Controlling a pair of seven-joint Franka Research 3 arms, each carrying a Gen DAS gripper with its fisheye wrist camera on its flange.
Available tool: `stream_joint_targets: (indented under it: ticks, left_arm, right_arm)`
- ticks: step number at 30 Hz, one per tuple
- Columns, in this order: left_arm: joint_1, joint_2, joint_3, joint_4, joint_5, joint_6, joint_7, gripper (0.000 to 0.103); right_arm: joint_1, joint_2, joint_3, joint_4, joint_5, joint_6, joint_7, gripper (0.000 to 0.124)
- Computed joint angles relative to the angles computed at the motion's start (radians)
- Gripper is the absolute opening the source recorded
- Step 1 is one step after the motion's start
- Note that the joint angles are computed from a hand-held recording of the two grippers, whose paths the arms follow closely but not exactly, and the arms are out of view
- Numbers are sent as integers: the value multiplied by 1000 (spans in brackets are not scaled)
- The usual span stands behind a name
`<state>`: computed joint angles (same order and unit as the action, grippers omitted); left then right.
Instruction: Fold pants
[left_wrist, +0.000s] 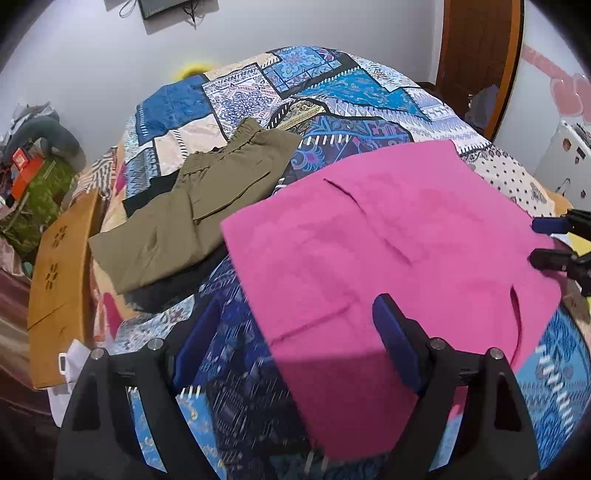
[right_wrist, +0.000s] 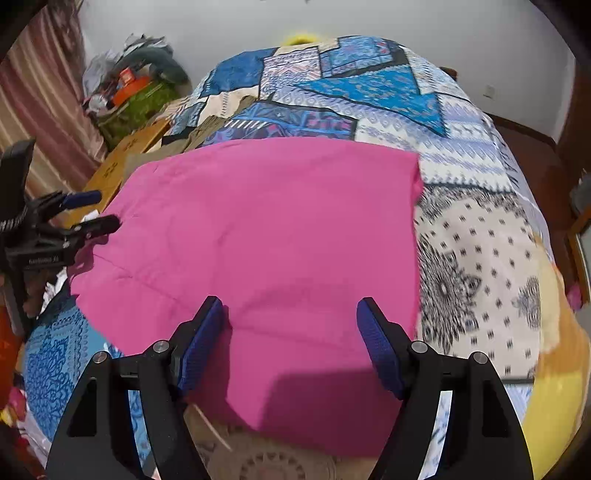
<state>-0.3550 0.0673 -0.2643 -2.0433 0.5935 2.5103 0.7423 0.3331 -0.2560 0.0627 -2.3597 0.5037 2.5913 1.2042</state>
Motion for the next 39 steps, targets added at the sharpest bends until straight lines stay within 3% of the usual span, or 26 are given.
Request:
stream_joint_targets:
  ticks: [5, 9, 16, 23, 30, 39]
  left_arm:
    - [8, -65, -4, -74, -27, 20, -9, 86]
    - [8, -95, -16, -89, 12, -44, -71, 86]
    - [32, -174, -13, -149, -58, -5, -161, 86]
    - [5, -200, 35, -227, -486, 178, 16, 86]
    - [-47, -196, 42, -255, -785, 217, 226, 86]
    - [-122, -207, 61, -296, -1197, 294, 500, 86]
  right_arm:
    - [-11, -41, 15, -39, -59, 11, 33, 73]
    - [-20, -52, 21, -41, -93, 10, 77, 74]
    - [28, -82, 23, -47, -56, 87, 60, 74]
    - [102, -54, 21, -8, 22, 135, -12, 74]
    - [79, 28, 59, 43, -98, 47, 21, 74]
    - [84, 36, 45, 48, -35, 14, -32, 74]
